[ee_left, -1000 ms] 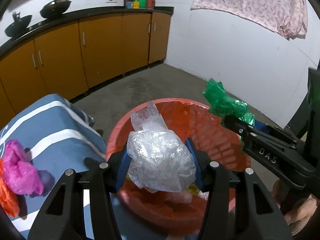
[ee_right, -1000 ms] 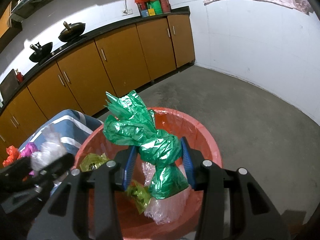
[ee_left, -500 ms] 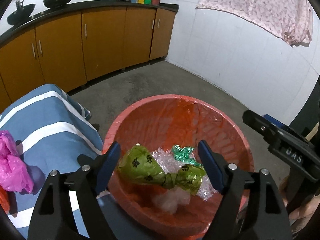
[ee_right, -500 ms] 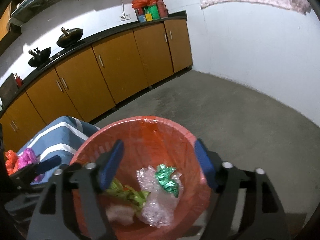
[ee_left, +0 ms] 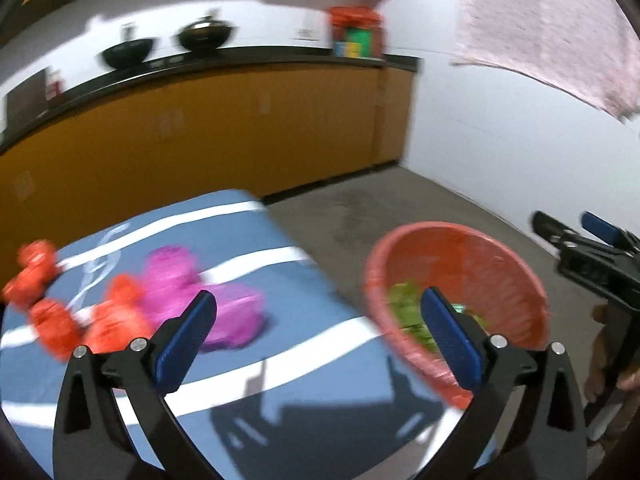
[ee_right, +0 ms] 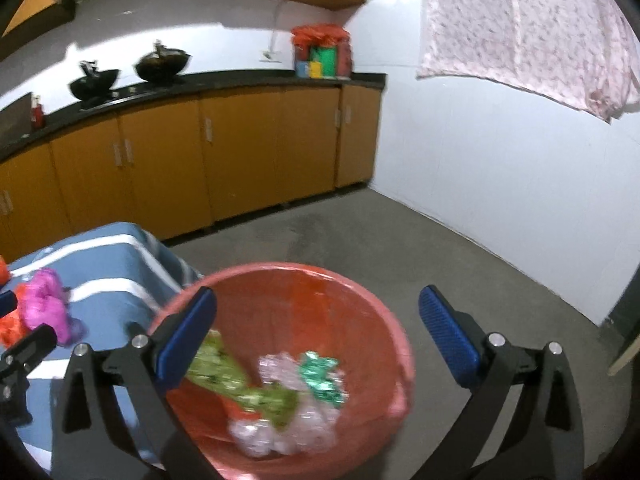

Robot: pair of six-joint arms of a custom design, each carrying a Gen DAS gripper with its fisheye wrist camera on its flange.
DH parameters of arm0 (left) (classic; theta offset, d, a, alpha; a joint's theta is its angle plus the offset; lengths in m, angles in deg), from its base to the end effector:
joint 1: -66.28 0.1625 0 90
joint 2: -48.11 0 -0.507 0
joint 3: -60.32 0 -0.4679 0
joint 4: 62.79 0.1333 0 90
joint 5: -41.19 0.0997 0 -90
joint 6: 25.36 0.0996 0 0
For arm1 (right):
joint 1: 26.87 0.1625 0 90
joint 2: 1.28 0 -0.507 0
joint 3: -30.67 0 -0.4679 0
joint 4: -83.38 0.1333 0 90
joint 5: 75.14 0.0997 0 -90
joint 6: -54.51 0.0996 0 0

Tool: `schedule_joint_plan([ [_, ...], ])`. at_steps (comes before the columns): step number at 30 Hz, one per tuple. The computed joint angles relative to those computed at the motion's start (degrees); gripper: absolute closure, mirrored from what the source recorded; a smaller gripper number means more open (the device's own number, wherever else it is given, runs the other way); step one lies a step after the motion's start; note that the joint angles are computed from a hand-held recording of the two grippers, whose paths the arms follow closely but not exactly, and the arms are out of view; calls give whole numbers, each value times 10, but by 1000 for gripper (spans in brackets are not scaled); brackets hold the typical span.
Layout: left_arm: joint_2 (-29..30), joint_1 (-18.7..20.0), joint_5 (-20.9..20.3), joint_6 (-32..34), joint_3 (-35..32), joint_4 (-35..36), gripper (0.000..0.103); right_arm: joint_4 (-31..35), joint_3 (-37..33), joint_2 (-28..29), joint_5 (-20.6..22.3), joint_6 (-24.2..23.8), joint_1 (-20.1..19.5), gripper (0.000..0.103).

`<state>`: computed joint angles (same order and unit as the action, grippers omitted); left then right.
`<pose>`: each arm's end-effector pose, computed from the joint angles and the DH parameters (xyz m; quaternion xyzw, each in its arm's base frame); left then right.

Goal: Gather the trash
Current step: 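Move both tools back over the table toward the pink bag, then grasp the pink bag with the right tool while the left tool grasps a red bag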

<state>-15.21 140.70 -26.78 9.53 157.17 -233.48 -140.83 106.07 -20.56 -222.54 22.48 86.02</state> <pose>-0.0379 -0.7713 0.3674 0.3144 0.8463 -0.3577 0.2385 0.3615 -0.7293 0.0279 0.0457 -0.7440 0.5211 0.4158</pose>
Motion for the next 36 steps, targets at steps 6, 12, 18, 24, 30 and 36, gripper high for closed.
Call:
schedule_joint_plan([
  [6,-15,27,102,-25,-16,-57,2,-33,-76,64,66,-122,27,4],
  [12,-28,63,154,-17,-25,-110,2,97,-130,103,83,-109,46,4],
  [18,-30,99,182,-21,-50,-91,2,299,-157,106,143,82,32,4],
  [24,-23,124,132,-6,-78,-89,2,378,-239,155,169,105,25,4],
  [30,-7,134,93,14,-105,-76,2,462,-364,215,185,139,21,4],
  [36,10,133,102,-9,-138,-42,2,574,-554,314,156,107,22,5],
])
